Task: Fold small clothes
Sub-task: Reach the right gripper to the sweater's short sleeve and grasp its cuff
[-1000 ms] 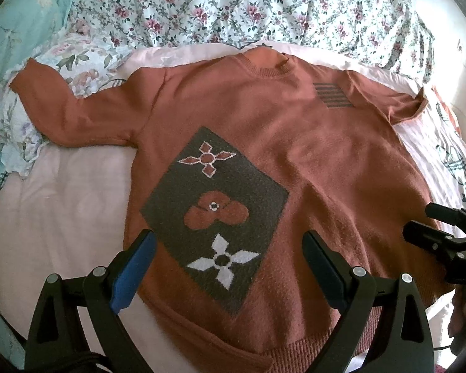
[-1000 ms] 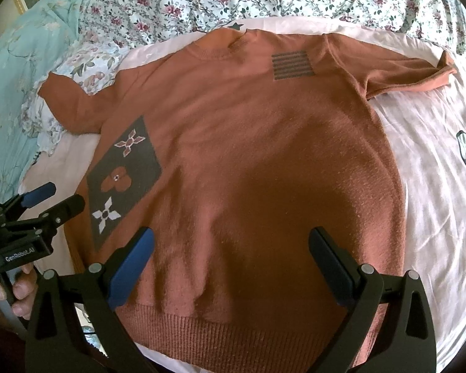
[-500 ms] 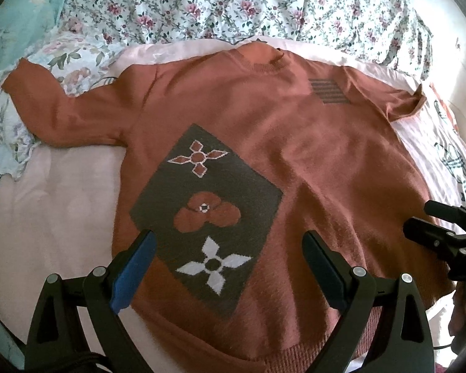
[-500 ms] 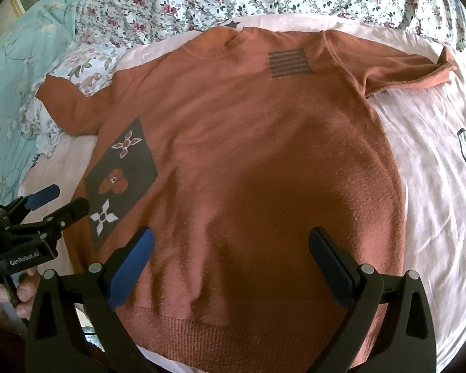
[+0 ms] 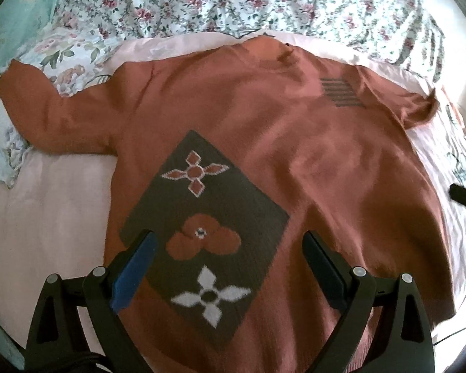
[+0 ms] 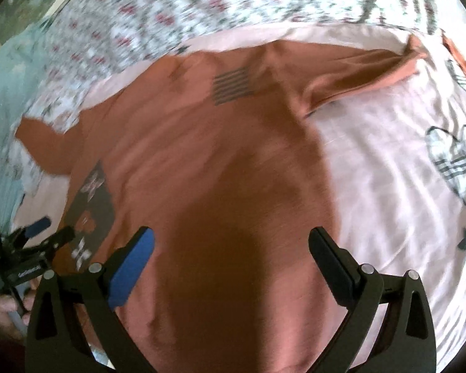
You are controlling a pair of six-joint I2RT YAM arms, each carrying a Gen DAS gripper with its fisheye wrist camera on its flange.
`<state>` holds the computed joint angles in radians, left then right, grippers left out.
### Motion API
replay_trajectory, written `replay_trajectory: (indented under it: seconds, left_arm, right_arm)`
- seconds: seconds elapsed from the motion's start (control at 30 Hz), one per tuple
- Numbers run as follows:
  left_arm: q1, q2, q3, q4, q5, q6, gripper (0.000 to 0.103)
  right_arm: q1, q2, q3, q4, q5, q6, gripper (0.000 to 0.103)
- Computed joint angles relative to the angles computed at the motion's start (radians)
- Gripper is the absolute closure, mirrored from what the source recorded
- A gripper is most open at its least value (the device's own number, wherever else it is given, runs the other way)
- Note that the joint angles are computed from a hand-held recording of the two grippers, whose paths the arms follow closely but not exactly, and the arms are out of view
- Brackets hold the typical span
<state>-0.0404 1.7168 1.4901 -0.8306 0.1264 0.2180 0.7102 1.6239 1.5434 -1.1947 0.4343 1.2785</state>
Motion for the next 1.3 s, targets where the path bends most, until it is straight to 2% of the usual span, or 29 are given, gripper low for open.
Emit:
replay_trajectory:
  seconds: [0.2, 0.27, 0.3, 0.37, 0.47, 0.57, 0.7, 0.93, 1.1, 1.13, 1.17, 1.3]
  left_arm:
    - [-0.015, 0.108, 0.125, -0.025, -0.035, -0.05, 0.008]
    - [-0.024, 0.141, 0.166, -0.038, -0.05, -0.061, 0.008]
    - [-0.03, 0.155, 0.18, -0.045, -0.065, -0.063, 0.008]
    - [-0.043, 0.19, 0.22, -0.056, -0.062, -0.079, 0.008]
    - [-0.069, 0.24, 0.275, -0.077, -0.07, -0.096, 0.008]
    - [-0.098, 0.287, 0.328, -0.097, -0.073, -0.112, 0.008]
    - [-0.136, 0.357, 0.403, -0.133, -0.092, -0.129, 0.008]
    - [-0.17, 0.454, 0.512, -0.184, -0.116, -0.167, 0.008]
    - [-0.174, 0.518, 0.595, -0.22, -0.119, -0.191, 0.008]
    - [-0.175, 0.53, 0.611, -0.227, -0.12, -0.195, 0.008]
    - [-0.175, 0.538, 0.623, -0.23, -0.121, -0.198, 0.008]
    - [-0.167, 0.552, 0.65, -0.225, -0.11, -0.201, 0.008]
  right_arm:
    - [-0.217, -0.219, -0.223, 0.05, -0.014, -0.042, 0.005]
    - [-0.348, -0.295, -0.293, 0.078, -0.047, -0.085, 0.017]
    - [-0.427, -0.328, -0.327, 0.107, -0.074, -0.118, 0.02]
    - [-0.567, -0.378, -0.366, 0.151, -0.113, -0.185, 0.034]
    - [-0.794, -0.379, -0.392, 0.249, -0.184, -0.304, 0.046]
    - [-0.989, -0.37, -0.397, 0.347, -0.252, -0.388, 0.053]
    - [-1.202, -0.266, -0.342, 0.462, -0.346, -0.451, 0.059]
    - [-1.372, -0.041, -0.194, 0.5, -0.425, -0.545, 0.063]
    - [-1.414, 0.033, -0.158, 0.518, -0.462, -0.566, 0.064]
    - [-1.415, 0.038, -0.153, 0.524, -0.462, -0.577, 0.072]
    - [-1.416, 0.04, -0.148, 0.527, -0.472, -0.584, 0.094]
    - [-1.356, -0.018, -0.147, 0.525, -0.447, -0.6, 0.096]
